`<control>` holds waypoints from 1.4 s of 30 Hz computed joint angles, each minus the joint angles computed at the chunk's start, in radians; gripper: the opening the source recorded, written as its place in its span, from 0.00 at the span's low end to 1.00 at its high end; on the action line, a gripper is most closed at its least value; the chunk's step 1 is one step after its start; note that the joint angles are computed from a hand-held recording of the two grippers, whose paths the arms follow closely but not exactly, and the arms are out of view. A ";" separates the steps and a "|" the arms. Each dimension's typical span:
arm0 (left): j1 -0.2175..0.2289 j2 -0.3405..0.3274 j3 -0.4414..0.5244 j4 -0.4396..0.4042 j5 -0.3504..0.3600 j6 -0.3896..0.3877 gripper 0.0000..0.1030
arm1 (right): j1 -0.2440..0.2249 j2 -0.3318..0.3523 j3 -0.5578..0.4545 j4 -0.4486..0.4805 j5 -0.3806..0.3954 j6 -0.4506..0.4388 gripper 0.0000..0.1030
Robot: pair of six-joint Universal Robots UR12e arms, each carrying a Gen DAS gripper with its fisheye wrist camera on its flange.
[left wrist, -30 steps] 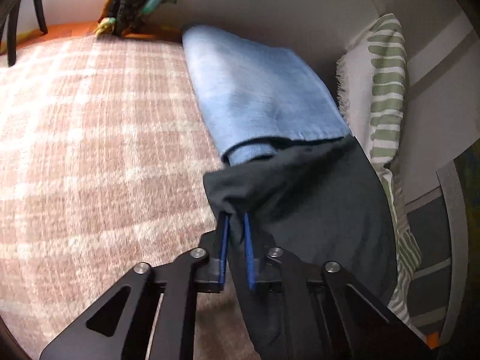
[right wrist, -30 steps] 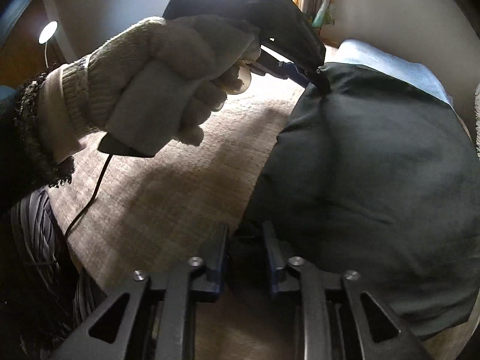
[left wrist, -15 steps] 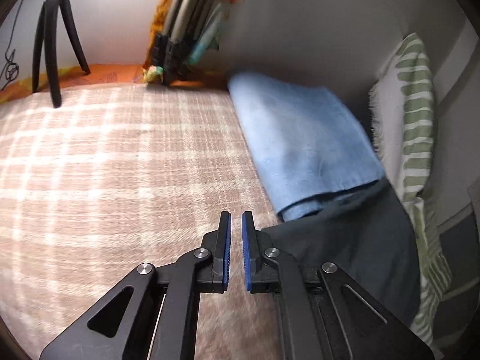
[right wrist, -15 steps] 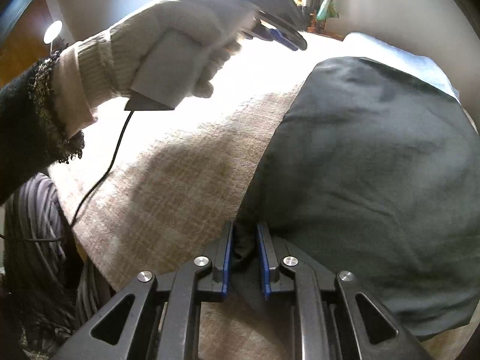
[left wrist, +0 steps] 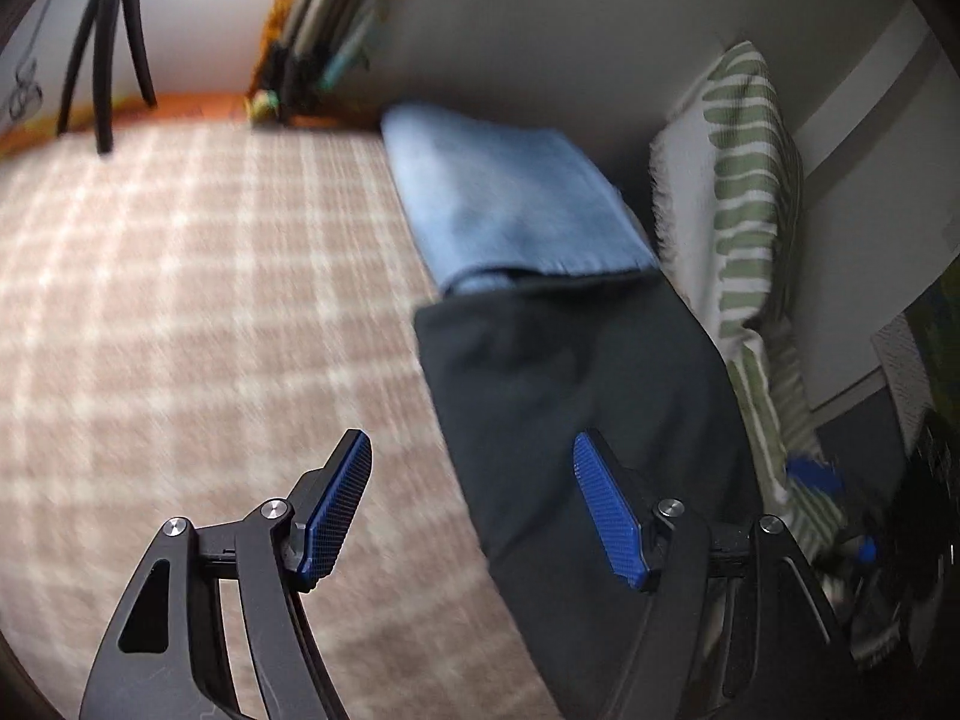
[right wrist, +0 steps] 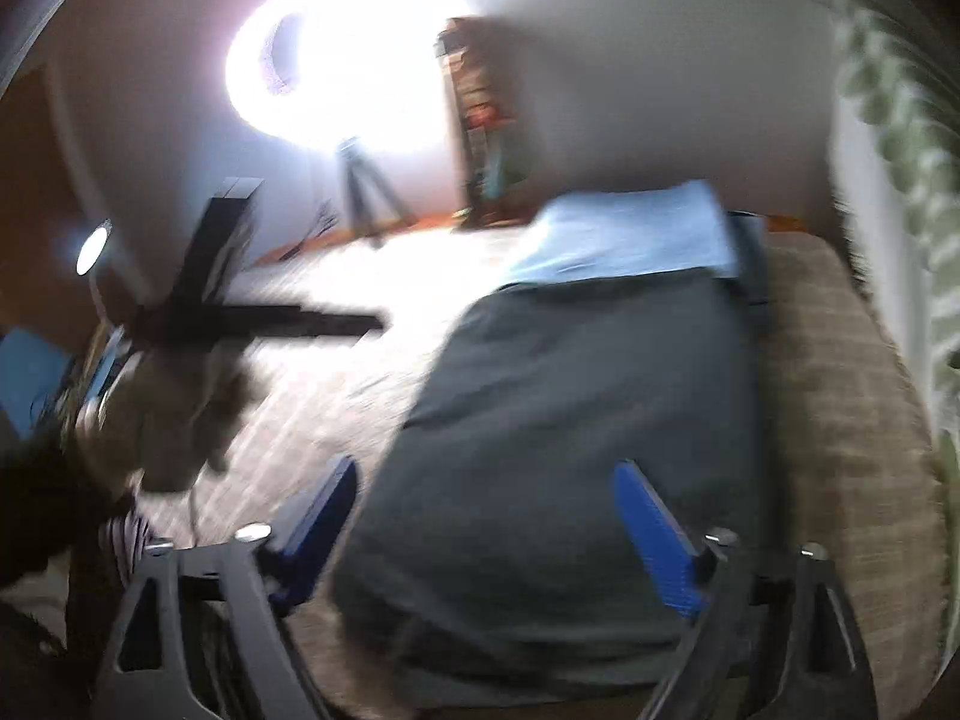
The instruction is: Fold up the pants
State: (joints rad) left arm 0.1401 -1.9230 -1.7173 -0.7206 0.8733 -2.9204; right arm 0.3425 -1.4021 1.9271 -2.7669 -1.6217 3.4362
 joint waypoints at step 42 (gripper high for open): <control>-0.073 -0.044 0.018 0.017 -0.021 -0.023 0.07 | -0.229 0.077 -0.022 0.087 0.359 -0.018 0.30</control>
State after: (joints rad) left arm 0.0676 -1.9665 -1.6993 -0.7036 0.8523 -2.9437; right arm 0.1137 -1.3250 1.9053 -2.6801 -1.2622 3.4180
